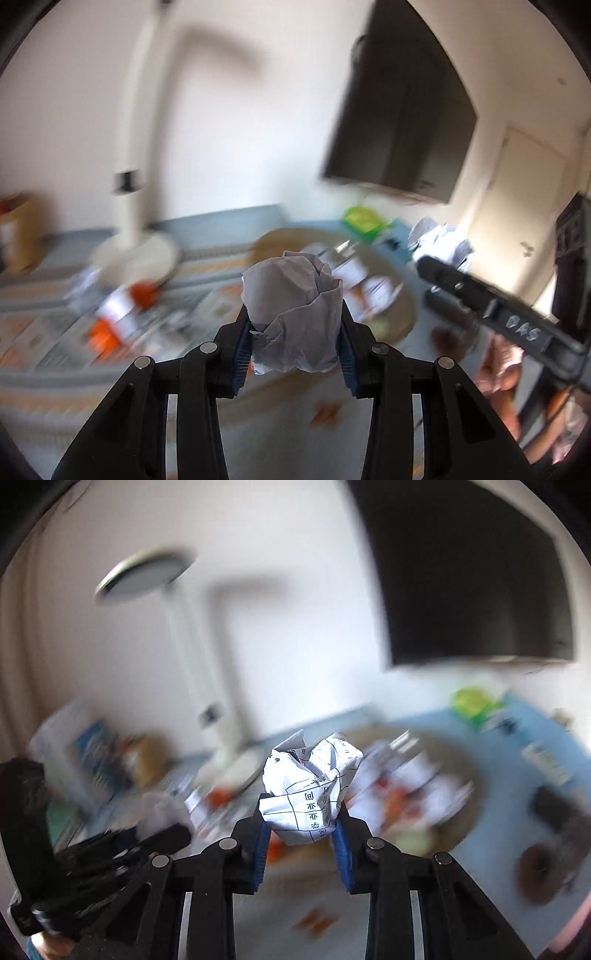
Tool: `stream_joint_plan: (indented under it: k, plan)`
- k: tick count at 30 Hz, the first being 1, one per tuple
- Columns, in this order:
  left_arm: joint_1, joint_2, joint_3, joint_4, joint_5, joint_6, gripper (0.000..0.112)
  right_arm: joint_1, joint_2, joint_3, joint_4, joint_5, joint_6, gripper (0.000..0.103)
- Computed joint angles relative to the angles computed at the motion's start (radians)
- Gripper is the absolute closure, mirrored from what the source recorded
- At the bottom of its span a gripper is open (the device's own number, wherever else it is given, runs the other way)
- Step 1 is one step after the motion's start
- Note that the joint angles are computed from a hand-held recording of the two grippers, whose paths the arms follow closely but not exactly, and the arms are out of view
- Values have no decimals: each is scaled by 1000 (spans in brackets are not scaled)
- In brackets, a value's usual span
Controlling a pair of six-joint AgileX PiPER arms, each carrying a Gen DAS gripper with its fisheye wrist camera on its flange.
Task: Organize objects
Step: 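Carry the paper ball in left tool to the bowl while right tool regrasps printed paper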
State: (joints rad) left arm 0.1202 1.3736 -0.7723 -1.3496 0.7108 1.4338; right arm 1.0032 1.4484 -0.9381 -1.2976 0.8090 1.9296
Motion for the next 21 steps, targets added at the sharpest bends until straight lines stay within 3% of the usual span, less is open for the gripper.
stream_joint_plan:
  k: [3, 5, 7, 8, 9, 10, 13, 19, 20, 21]
  plan:
    - [-67, 206, -205, 58, 110, -165, 75, -179, -28, 5, 71, -119, -82, 73]
    - [-119, 262, -242, 17, 55, -152, 75, -260, -28, 15, 108, -200, -121, 73]
    - [-173, 337, -293, 9, 25, -133, 67, -317, -6, 11, 156, -254, -183, 73]
    - [-189, 359, -308, 19, 16, -146, 63, -349, 26, -7, 203, -282, -240, 66]
    - [-216, 384, -334, 67, -19, -198, 50, -362, 48, -20, 243, -282, -282, 56]
    - [-241, 406, -353, 127, -68, -259, 48, -366, 65, -27, 251, -279, -289, 38]
    - [-229, 384, -311, 110, -97, -228, 48, -347, 43, 15, 170, -251, -209, 37]
    - [0, 139, -102, 76, 1, -104, 45, -219, 27, -8, 101, -247, -182, 37]
    - [66, 79, -56, 80, 22, -82, 35, -177, 38, -21, 80, -239, -167, 37]
    - [121, 49, -34, 80, 36, -66, 17, -127, 57, -41, 61, -236, -152, 37]
